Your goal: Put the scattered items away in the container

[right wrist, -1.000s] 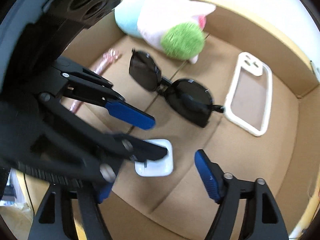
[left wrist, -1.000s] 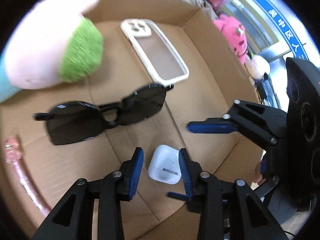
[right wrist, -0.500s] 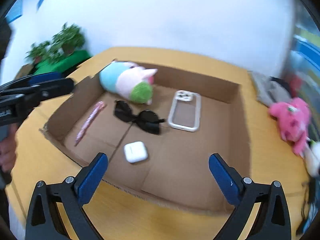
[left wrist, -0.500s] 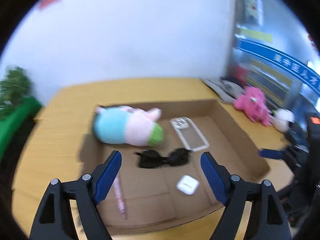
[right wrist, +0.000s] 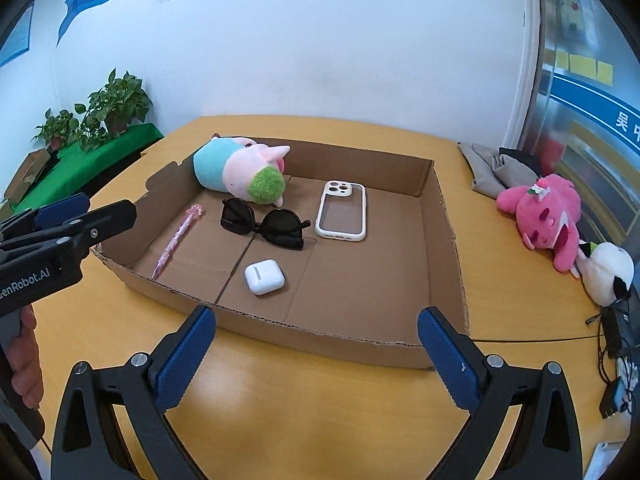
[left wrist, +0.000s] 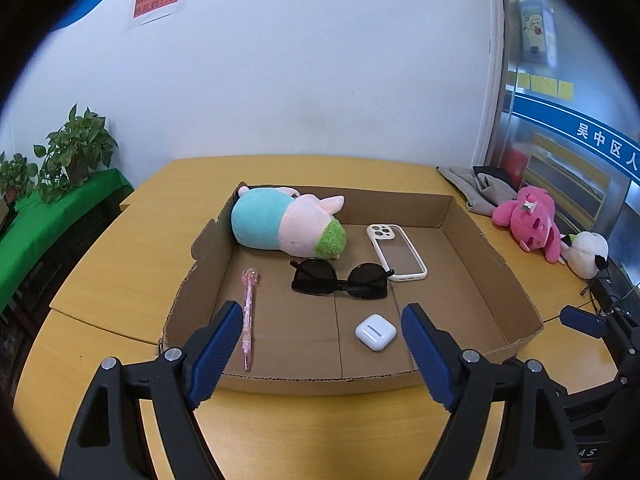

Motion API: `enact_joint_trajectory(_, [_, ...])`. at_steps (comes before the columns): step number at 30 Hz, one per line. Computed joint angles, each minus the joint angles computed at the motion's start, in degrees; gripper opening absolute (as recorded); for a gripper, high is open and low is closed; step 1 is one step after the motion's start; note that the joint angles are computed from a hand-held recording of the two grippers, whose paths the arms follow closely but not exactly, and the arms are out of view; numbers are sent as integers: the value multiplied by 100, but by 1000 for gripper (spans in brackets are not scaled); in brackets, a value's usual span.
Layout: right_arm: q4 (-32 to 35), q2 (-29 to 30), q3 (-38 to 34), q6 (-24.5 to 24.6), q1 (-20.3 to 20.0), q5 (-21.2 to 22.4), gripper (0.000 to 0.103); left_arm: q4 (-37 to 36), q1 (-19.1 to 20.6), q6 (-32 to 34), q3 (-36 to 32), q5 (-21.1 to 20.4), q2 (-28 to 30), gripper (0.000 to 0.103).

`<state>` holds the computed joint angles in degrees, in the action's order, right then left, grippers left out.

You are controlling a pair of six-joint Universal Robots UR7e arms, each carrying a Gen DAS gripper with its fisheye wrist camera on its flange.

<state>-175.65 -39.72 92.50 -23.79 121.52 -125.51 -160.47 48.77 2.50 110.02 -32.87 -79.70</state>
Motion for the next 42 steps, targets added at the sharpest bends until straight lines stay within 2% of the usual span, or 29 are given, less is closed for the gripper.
enact_joint_trajectory(14, [-60, 31, 50, -26, -27, 62, 103, -5, -2, -143, 81, 196, 30, 81])
enact_joint_trajectory(26, [-2, 163, -76, -31, -102, 30, 103, 85, 169, -172, 12, 27, 107, 81])
enact_joint_trajectory(32, [28, 212, -125, -4, -112, -23, 103, 92, 221, -119, -5, 79, 144, 81])
enact_joint_trajectory(36, [6, 235, -146, -54, -106, -26, 103, 132, 218, -108, -15, 257, 174, 81])
enact_joint_trajectory(42, [-12, 246, -141, -28, -110, -17, 103, 407, 260, -267, -34, 51, 102, 81])
